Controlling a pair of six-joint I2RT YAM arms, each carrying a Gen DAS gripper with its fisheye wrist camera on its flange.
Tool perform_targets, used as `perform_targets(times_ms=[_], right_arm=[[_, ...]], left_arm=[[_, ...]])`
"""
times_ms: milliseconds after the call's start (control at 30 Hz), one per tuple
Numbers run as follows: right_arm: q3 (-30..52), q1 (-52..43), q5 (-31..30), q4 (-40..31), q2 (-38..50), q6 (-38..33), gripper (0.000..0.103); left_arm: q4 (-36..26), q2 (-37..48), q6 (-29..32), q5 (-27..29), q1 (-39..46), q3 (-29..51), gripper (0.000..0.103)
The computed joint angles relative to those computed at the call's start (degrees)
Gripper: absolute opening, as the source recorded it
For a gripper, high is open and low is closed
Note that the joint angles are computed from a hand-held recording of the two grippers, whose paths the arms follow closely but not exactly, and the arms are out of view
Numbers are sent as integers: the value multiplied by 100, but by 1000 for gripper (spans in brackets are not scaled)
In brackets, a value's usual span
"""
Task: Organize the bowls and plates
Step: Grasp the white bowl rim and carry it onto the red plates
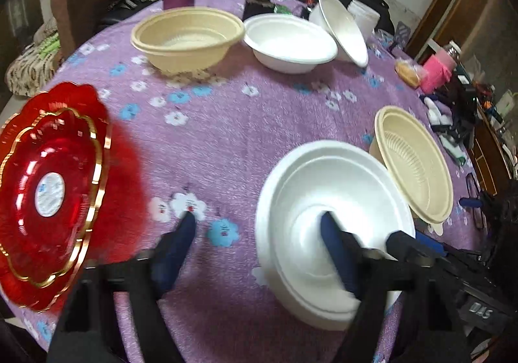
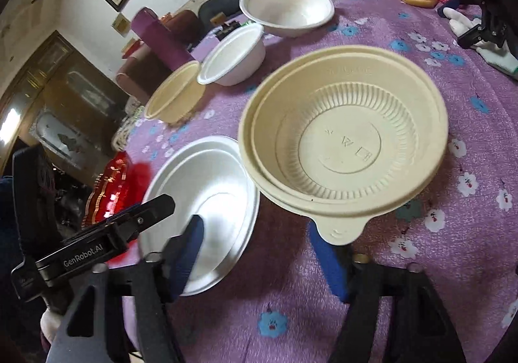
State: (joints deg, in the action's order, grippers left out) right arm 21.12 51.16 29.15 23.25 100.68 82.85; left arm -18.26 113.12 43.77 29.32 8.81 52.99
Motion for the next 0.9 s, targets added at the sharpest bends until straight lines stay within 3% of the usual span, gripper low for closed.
perform_targets(times_ms=[67,133,267,500,767,900], right_arm=[[-60,-77,-189,338,192,50,40],[-111,-10,-185,503,284,119,33],[3,178,-65,166,213,174,24],[404,433,105,-424,61,81,22],[1321,895,757,-2056,-195,-3,20],[1751,811,766,-2302,-151,-340,20]], left_arm=[[-225,140,96,-23,-52,123,28],[-294,157,179,41,-21,106,23],[-424,-83,430,231,140,-56,21],[-625,-609,826,527,543,-320,21],[-1312,-606,1201,861,1136,43,21],[-1584,-575,1309,1062,1496,384,21]])
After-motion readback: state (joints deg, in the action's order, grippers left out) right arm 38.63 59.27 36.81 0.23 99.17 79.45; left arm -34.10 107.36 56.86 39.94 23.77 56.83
